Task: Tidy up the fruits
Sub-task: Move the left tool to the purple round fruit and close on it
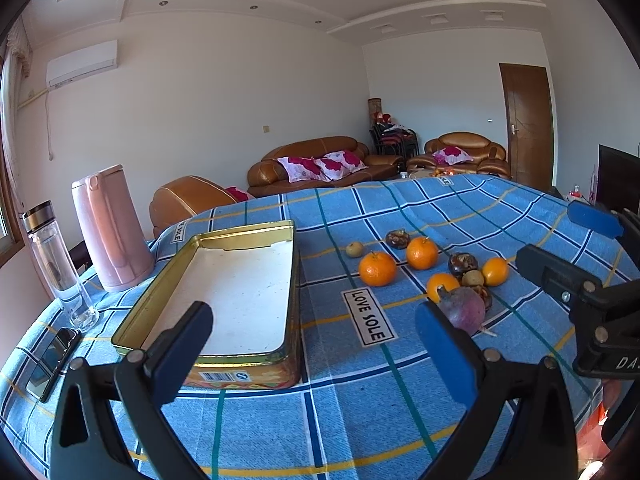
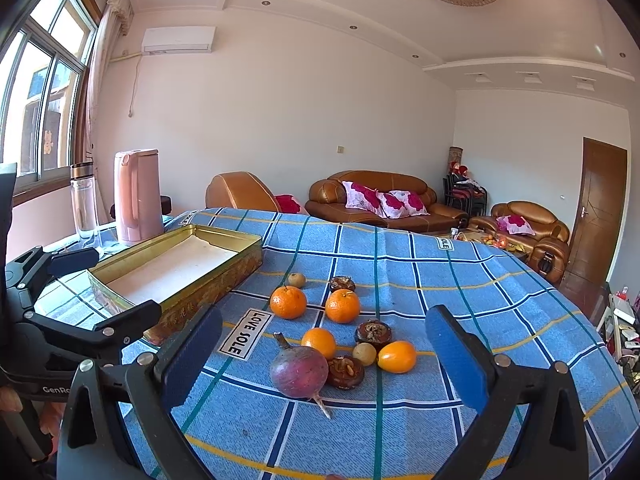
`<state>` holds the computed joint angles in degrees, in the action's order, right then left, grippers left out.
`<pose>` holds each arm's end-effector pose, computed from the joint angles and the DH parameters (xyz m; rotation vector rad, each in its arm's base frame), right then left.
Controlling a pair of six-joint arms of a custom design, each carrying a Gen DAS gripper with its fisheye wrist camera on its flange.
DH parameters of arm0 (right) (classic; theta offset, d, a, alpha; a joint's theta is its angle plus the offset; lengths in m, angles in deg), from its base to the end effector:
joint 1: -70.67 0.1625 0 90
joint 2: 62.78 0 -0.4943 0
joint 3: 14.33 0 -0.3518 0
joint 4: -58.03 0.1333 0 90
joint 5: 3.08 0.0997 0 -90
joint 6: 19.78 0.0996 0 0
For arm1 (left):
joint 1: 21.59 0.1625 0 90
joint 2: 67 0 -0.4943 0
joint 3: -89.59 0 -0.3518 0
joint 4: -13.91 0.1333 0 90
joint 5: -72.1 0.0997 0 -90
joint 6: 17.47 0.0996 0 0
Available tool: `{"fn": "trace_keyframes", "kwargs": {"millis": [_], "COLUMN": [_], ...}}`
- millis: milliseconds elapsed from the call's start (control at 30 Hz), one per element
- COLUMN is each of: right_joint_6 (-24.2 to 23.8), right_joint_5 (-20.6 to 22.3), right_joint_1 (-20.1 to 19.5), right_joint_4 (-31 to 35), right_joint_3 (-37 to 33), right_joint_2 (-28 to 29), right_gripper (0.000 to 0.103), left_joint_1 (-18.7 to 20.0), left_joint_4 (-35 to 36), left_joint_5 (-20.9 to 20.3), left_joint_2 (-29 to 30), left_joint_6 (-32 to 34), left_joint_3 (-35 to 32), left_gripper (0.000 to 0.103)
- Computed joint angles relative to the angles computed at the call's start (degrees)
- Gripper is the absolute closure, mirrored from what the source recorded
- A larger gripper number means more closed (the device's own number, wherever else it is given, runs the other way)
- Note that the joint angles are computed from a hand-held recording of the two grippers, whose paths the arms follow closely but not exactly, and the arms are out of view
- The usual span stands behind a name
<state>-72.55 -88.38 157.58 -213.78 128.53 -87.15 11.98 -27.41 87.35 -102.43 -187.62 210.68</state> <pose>0.1188 -0.4229 0.1018 1.0450 -2.1153 1.3304 -0.1885 -0.4004 0.0086 0.5160 1.8842 -1.2808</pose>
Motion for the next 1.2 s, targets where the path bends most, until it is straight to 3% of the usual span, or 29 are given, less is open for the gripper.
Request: {"fn": "trace_keyframes", "kwargs": {"millis": [400,1033,1100,1200], "right_joint_6": [1.0,6.1,6.3,6.5], "right_joint_5": [0.8,-0.6,-0.4,-0.3], "right_joint_1": [-3.5,-10.0,-10.4,-10.6], "right_joint_4": [0.5,3.6,4.0,4.5], "right_joint_3": [-0.1,-1.3,-1.3,-1.3], "right_joint_2": [-1.0,-4.6,-4.8,-5.1], "right_gripper": [0.001,0.001,0.001,0.001], "left_joint_1": [2.0,6.9,7.9,9.7], "left_joint_4": [7.7,33.3,37.8,41.3], "left_joint_5": [3.1,17.8,19.6,24.4], "left_joint_2": [4.3,12.1,13.2,12.8], "left_joint_6": [-1.1,-11.2,-13.1,-15.7], "left_joint_3": [-6.9,-24.2,-26.6,-28.0], "left_gripper": [0.0,0.001,0.005,0.023]}}
